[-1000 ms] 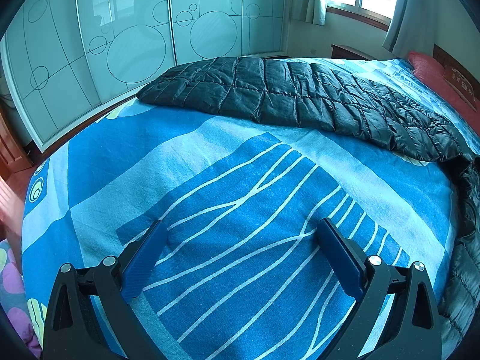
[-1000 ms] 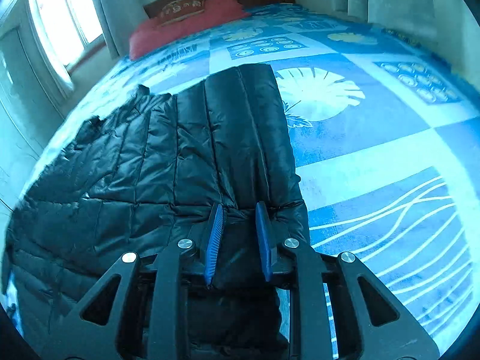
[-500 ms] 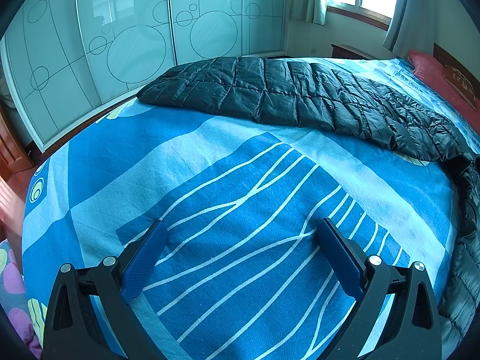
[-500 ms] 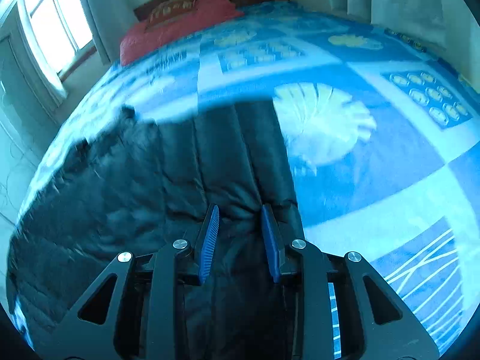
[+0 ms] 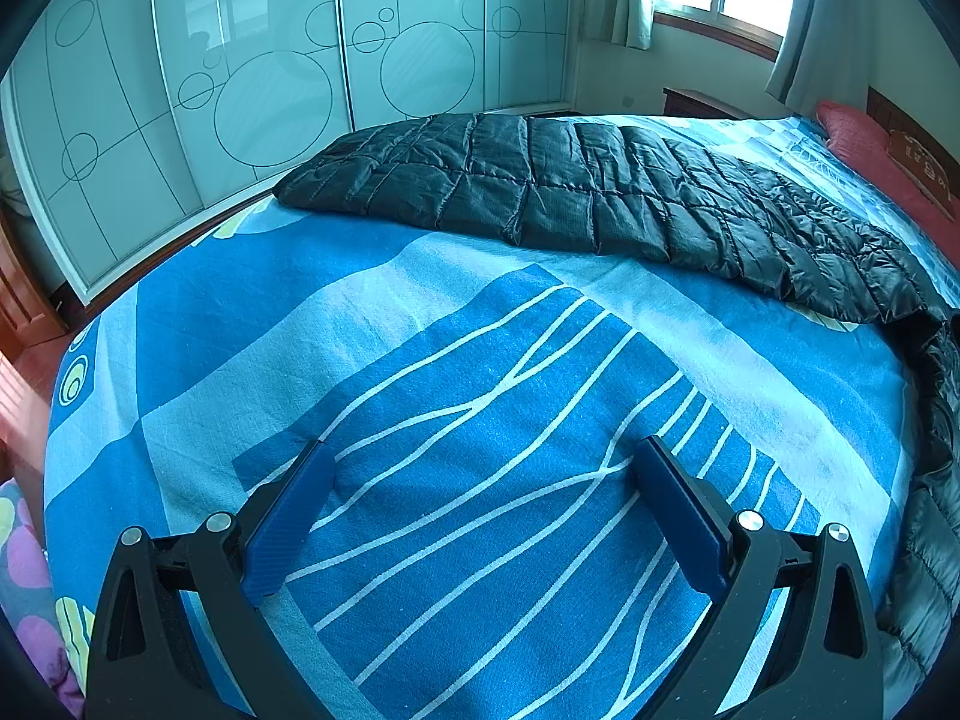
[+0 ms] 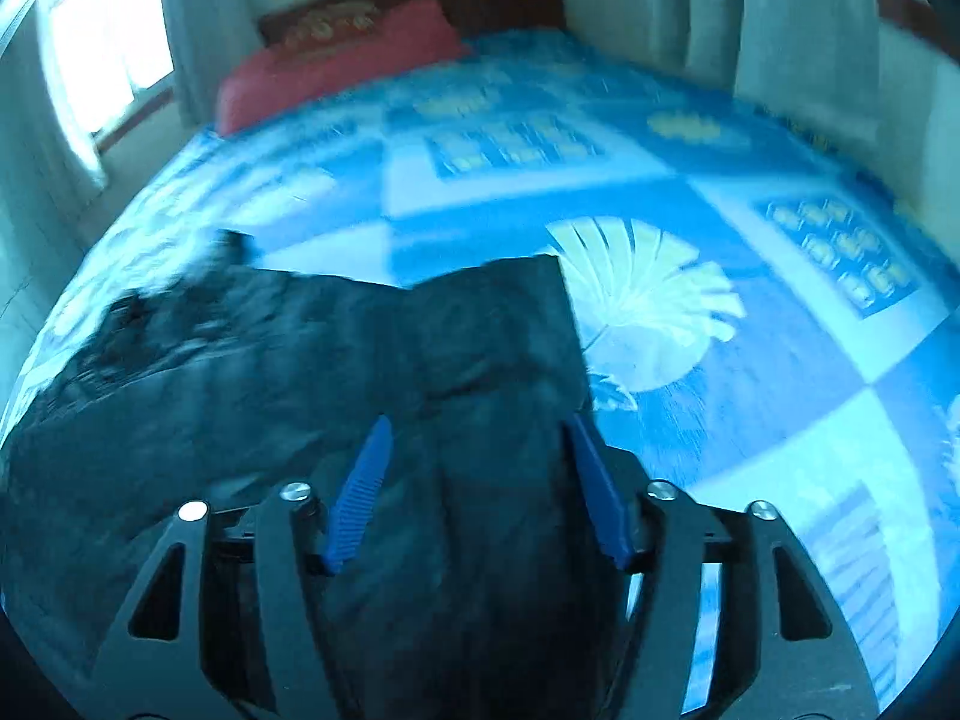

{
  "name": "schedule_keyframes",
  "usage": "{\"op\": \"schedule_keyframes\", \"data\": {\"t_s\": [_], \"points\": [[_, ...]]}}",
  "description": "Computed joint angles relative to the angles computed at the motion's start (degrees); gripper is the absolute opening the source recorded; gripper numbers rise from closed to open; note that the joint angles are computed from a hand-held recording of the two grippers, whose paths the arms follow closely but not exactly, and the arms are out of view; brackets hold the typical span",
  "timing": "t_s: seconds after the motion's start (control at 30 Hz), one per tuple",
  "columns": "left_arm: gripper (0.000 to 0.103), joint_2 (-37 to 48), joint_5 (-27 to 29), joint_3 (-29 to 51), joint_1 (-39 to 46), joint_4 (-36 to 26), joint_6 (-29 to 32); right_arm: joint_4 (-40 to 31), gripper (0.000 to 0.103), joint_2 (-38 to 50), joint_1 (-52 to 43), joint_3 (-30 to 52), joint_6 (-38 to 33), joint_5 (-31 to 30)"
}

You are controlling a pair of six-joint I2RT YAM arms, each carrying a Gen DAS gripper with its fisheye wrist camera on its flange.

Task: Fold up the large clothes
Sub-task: 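Fold the held sleeve across the jacket body, then open the right gripper, then grasp the cuff of the other sleeve with the left gripper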

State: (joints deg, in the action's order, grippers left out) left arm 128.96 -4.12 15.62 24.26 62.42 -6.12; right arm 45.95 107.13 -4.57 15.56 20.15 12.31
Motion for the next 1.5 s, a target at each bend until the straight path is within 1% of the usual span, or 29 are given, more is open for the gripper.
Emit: {"op": "schedule_keyframes", "data": {"t_s": [0.07, 0.1, 0.17, 0.2, 0.27, 0.4, 0.47, 0.57, 0.7, 0.83, 0.9, 0.93, 1.0, 1.1, 1.13, 1.2, 1.23, 1.3, 1.37, 1.43, 1.5], "points": [[0.099, 0.0, 0.0, 0.0, 0.0, -0.1, 0.0, 4.3, 0.07, -1.0, 4.6, -4.6, 1.9, -0.4], [0.099, 0.0, 0.0, 0.0, 0.0, 0.0, 0.0, 6.7, 0.07, 0.0, 7.6, -6.5, 4.0, -0.4], [0.099, -0.1, 0.2, 0.0, 0.2, -0.1, 0.1, 8.5, 0.07, 2.6, 10.6, -7.3, 6.3, -0.6], [0.099, -0.1, 0.4, -0.1, 0.3, -0.1, 0.1, 8.8, 0.07, 4.9, 12.5, -6.7, 7.3, 1.0], [0.099, -0.3, 0.5, 0.0, 0.4, -0.3, 0.2, 7.2, 0.071, 7.4, 14.3, -4.7, 7.6, 4.1], [0.099, -0.4, 1.0, 0.0, 0.8, -0.4, 0.3, 6.3, 0.072, 11.6, 16.3, -1.9, 8.3, 7.6], [0.099, -0.6, 1.1, 0.0, 0.9, -0.7, 0.3, 5.7, 0.073, 13.0, 18.6, -0.9, 9.1, 10.8], [0.099, -0.8, 1.1, 0.0, 0.9, -1.2, 0.4, 5.5, 0.073, 14.6, 20.2, -0.1, 9.8, 13.1], [0.099, -2.9, 1.6, 0.8, 1.2, -5.2, 0.6, 8.9, 0.074, 15.8, 19.5, -1.1, 9.2, 12.1], [0.099, -6.0, 3.8, 2.5, 2.8, -12.2, 1.0, 10.7, 0.077, 16.1, 19.5, -1.9, 9.1, 11.6], [0.099, -8.6, 6.5, 3.9, 4.6, -17.2, 2.6, 10.9, 0.078, 16.2, 19.7, -2.0, 9.2, 11.7], [0.099, -8.9, 8.8, 4.2, 6.1, -17.7, 3.5, 10.8, 0.078, 16.2, 20.0, -2.0, 9.5, 12.0], [0.099, -9.1, 15.7, 6.1, 10.8, -19.3, 5.3, 10.8, 0.078, 16.1, 20.0, -1.9, 9.5, 12.1], [0.099, -8.0, 23.1, 10.5, 16.8, -20.9, 5.9, 10.8, 0.079, 16.2, 20.4, -1.9, 9.7, 12.4], [0.099, -7.4, 24.1, 12.0, 17.8, -21.4, 5.6, 10.7, 0.079, 16.2, 20.5, -1.8, 9.6, 12.5], [0.099, -5.2, 26.9, 16.9, 20.1, -23.5, 3.9, 10.5, 0.079, 16.1, 20.6, -1.8, 9.6, 12.7], [0.099, -3.6, 29.2, 20.3, 21.2, -24.9, 2.5, 10.2, 0.079, 16.0, 20.7, -1.7, 9.6, 12.9], [0.098, -1.4, 31.9, 24.6, 22.2, -25.0, -0.2, 9.9, 0.079, 15.9, 20.8, -1.6, 9.6, 13.0], [0.098, 0.8, 32.0, 29.2, 22.3, -26.2, -2.6, 9.9, 0.079, 15.9, 20.7, -1.6, 9.4, 12.9], [0.098, 2.7, 32.6, 32.5, 22.5, -26.0, -5.6, 9.8, 0.079, 15.9, 20.8, -1.5, 9.3, 13.1], [0.098, 3.2, 33.4, 32.8, 22.8, -24.1, -10.3, 9.7, 0.079, 15.9, 20.9, -1.5, 9.3, 13.4]]}}
